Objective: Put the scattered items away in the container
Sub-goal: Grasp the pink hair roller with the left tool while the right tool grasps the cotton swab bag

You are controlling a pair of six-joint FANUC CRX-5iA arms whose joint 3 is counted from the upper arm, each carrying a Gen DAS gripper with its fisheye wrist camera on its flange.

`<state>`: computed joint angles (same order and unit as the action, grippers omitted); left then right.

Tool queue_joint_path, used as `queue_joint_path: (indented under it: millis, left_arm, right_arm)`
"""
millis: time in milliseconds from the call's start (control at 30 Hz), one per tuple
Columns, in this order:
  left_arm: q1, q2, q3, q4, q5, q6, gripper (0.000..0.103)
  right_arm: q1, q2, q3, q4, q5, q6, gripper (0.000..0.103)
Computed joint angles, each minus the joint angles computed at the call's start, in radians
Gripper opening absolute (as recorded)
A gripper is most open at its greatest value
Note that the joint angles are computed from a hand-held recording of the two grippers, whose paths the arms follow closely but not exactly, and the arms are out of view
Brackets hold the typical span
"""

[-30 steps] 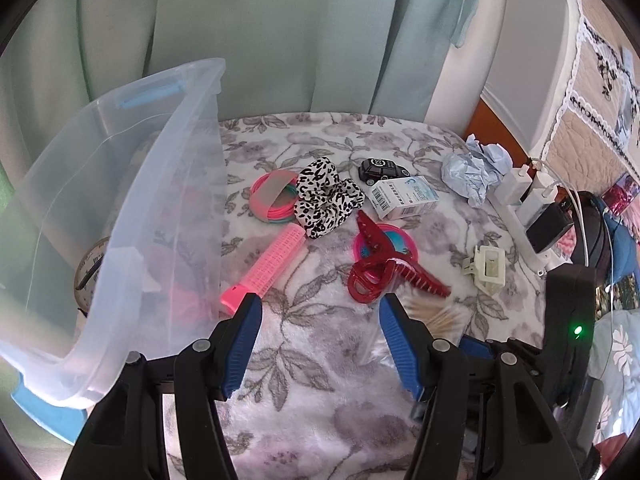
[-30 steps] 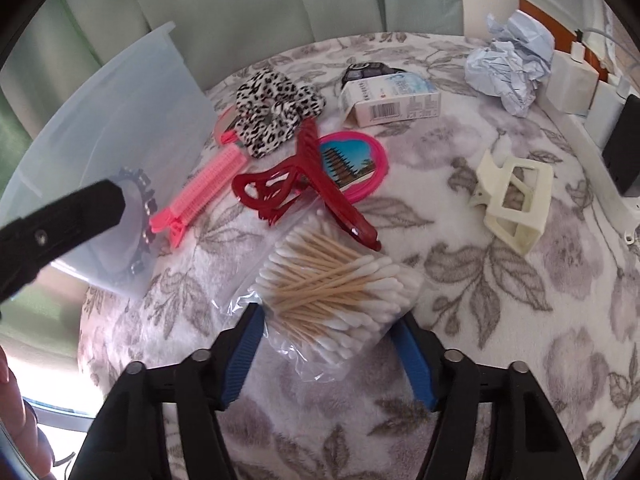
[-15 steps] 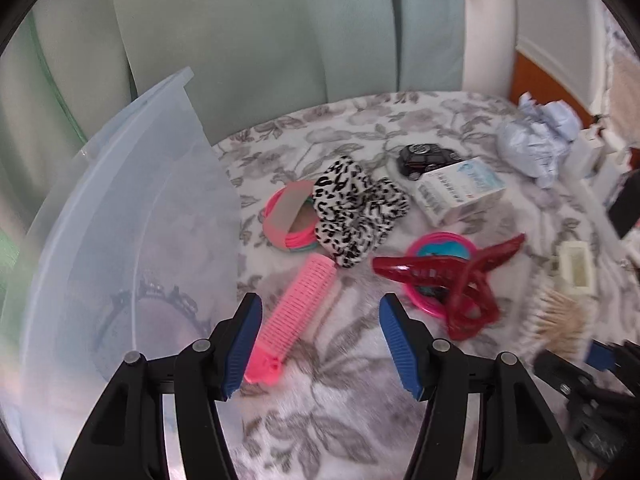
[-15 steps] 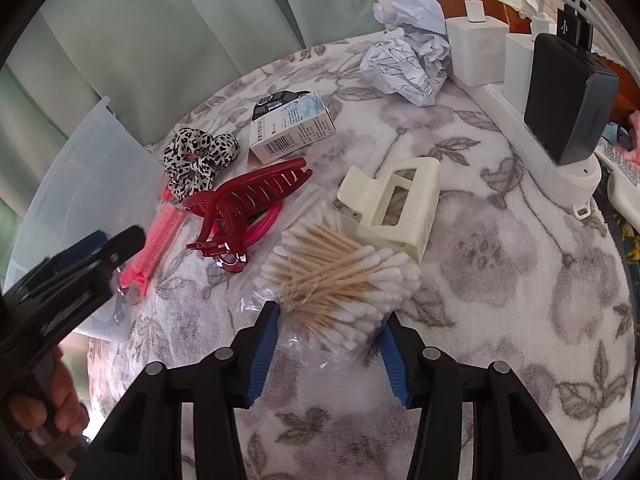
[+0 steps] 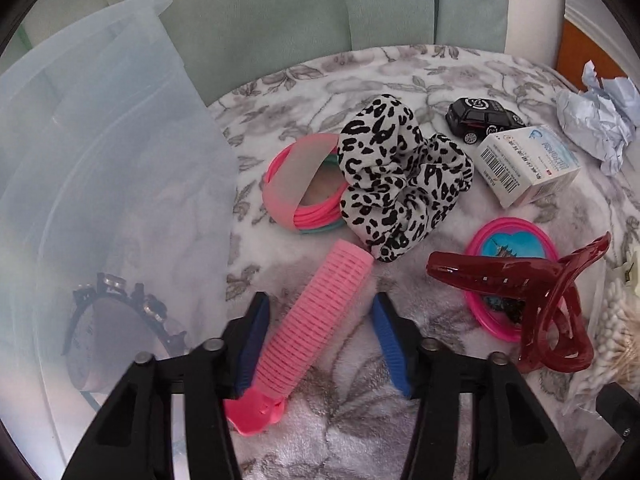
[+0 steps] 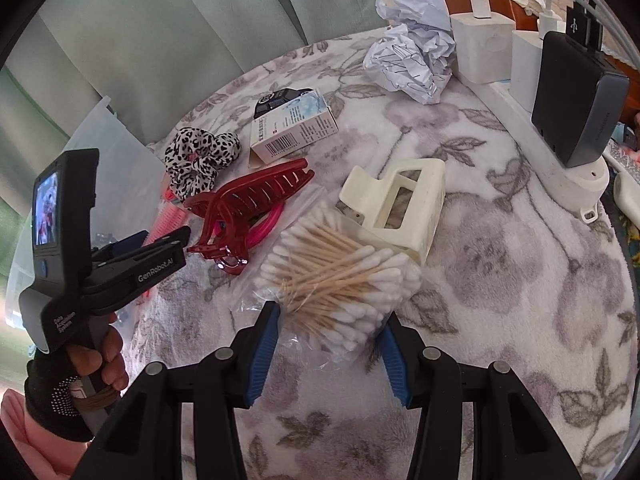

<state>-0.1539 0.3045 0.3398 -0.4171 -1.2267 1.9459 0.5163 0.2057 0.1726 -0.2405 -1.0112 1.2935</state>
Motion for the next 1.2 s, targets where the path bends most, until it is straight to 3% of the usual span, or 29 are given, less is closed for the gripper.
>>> queue_joint_path:
  millis: [167,300,533,867,1000,1200]
  left_arm:
    - [-0.009,-0.016,-0.013,-0.020,0.002,0.043,0.032]
    - [0.002,-0.051,-0.043,0.011,0.024,0.059,0.030]
    - [0.091,-0.117,-0.148,0.282,0.125,-0.037,0.027]
    - [0.054,-0.097,-0.122,0.203,0.085,-0.038,0.027]
    - [0.053,-0.076,-0.107,0.195,0.053,-0.046,0.038]
    - [0.055,-0.061,-0.104,0.194,0.046,-0.033,0.041]
  right_arm:
    - [-0.003,-0.001,0.000,-0.007,0.000,0.006,0.051]
    - [-0.007,-0.003,0.001,-0.013,-0.003,0.010,0.051]
    - [-0.007,-0.005,0.003,-0.014,-0.014,0.015,0.052]
    - [-0.002,-0.003,0.005,-0.013,-0.023,0.022,0.056]
    - [-0.003,0.004,0.014,-0.026,-0.024,0.036,0.064]
    - [0.006,0.019,0.027,-0.008,-0.019,0.029,0.069]
